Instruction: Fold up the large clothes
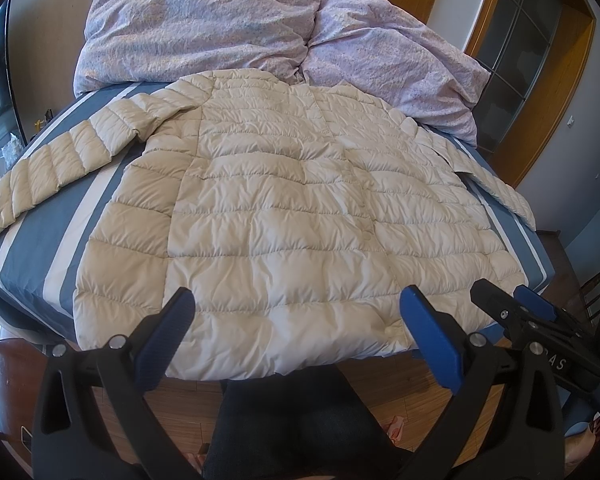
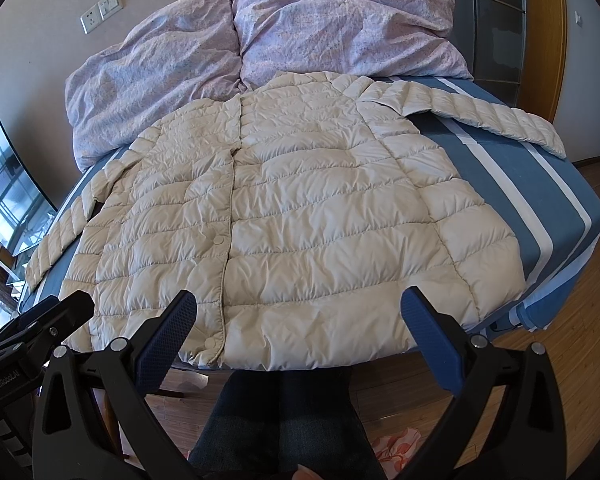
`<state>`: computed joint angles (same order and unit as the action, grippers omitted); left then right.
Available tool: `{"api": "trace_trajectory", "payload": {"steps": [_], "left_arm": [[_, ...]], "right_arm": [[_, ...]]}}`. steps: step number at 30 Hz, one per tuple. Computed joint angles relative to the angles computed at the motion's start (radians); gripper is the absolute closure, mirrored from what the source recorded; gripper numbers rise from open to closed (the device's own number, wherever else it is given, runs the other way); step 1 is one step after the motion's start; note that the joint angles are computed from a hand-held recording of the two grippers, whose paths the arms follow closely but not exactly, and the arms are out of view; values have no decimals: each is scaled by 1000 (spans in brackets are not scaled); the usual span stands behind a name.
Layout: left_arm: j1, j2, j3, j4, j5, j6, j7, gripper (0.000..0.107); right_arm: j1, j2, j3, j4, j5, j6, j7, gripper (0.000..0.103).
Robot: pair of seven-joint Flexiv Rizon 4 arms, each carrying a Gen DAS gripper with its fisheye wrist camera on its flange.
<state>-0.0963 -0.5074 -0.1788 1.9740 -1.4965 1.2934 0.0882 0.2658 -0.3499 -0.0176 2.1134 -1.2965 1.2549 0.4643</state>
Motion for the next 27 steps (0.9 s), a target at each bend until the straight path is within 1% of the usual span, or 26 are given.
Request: {"api": "trace_trajectory", "payload": {"steps": [21,27], "left_arm": [[0,0,0,0,0,-1,0,6],[1,0,0,0,2,-1,-1,6]], "right_arm": [[0,-1,-1,-1,6,0,-5,1],[4,-3,1,-6,26,-6,-19,1]]}}
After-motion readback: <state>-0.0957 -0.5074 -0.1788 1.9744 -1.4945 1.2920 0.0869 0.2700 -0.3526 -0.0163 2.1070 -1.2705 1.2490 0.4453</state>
